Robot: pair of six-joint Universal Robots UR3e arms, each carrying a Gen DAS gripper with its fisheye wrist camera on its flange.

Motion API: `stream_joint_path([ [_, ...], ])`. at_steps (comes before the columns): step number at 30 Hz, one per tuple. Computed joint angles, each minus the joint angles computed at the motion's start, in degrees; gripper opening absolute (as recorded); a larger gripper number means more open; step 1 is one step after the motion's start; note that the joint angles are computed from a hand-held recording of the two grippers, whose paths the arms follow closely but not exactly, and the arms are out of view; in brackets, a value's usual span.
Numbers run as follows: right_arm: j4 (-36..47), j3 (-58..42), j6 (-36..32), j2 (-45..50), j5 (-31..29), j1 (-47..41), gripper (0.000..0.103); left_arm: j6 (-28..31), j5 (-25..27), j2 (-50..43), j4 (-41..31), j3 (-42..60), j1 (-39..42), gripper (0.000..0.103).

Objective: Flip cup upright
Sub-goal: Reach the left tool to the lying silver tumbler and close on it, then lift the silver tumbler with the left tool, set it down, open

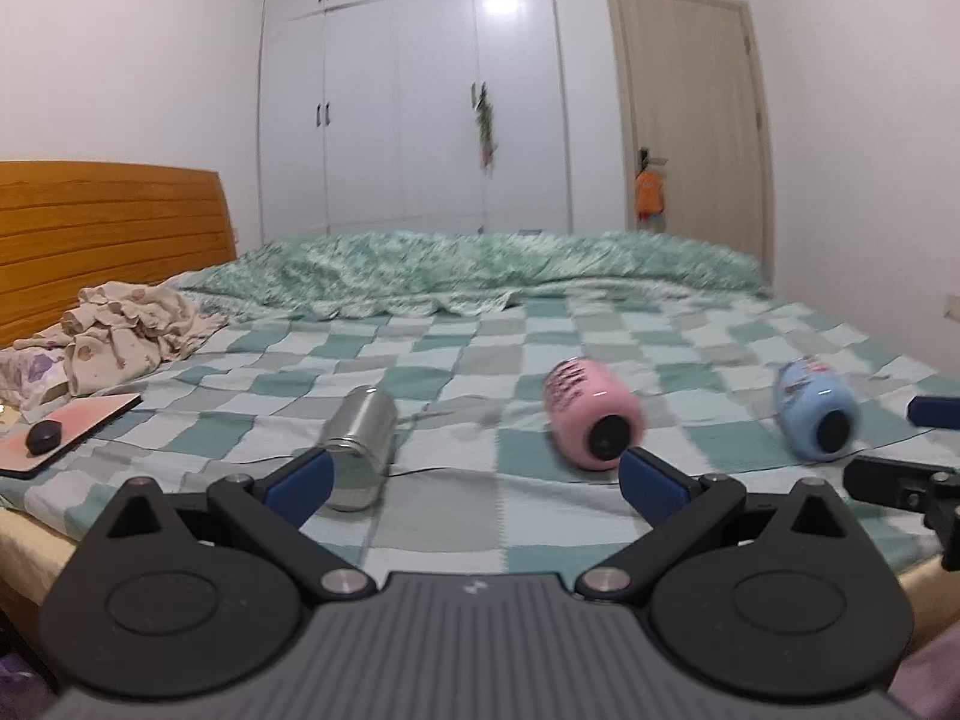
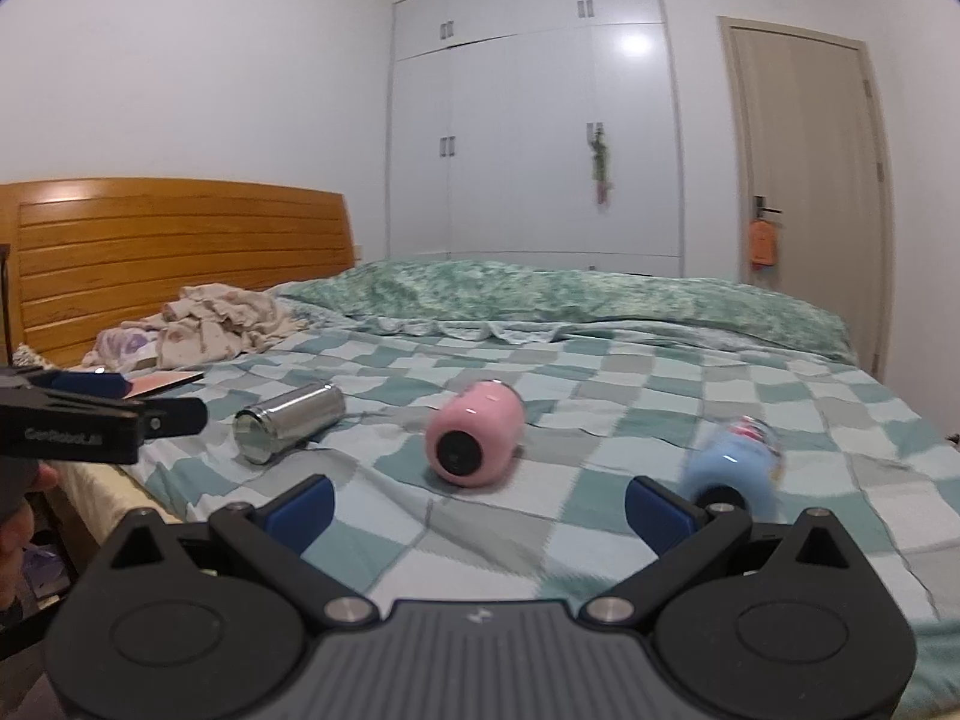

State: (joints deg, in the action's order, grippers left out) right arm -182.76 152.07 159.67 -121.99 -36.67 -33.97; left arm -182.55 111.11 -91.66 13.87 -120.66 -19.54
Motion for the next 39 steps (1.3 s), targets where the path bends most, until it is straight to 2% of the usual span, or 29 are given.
stream_joint_path([
  [3,-13.91,-8.15,4.88,17.92,-8.49,11.16,0.103,0.84,-2.47,-0.60,-6.86,4.09,4.63,0.103],
  [4,-15.81,-11.90,5.95,22.77,-11.25,14.67,0.103,1.01,-2.97,-1.11,-9.35,5.84,5.96,0.103],
  [7,-17.10,-20.75,7.28,32.03,-15.91,21.32,0.103,1.91,-4.64,-3.56,-15.43,11.22,10.22,0.103],
  [11,-14.91,-33.79,7.08,42.90,-21.03,28.55,0.103,3.92,-5.26,-8.86,-22.78,19.89,14.52,0.103],
  [19,1.46,-65.62,4.97,62.83,-25.64,37.25,0.103,6.47,-6.26,-22.00,-31.58,36.81,18.49,0.103],
  [24,12.00,-83.33,2.73,72.90,-27.02,39.33,0.103,6.48,-6.45,-33.70,-42.25,54.70,19.20,0.103],
  [27,18.21,-92.85,2.64,78.00,-27.36,40.00,0.103,5.28,-6.23,-41.00,-52.01,67.26,19.56,0.103],
  [29,21.15,-96.87,2.82,80.28,-26.94,39.95,0.103,4.60,-7.82,-43.53,-56.60,71.78,20.19,0.095],
  [31,20.66,-97.72,2.96,81.26,-26.82,40.01,0.103,3.39,-10.65,-43.86,-58.69,72.73,21.20,0.063],
  [35,19.80,-95.31,2.80,80.09,-25.55,39.58,0.103,2.43,-12.23,-41.24,-55.97,68.52,21.42,0.063],
  [39,17.04,-88.24,2.88,75.87,-24.76,38.80,0.103,3.13,-12.03,-37.03,-52.14,62.55,20.54,0.063],
])
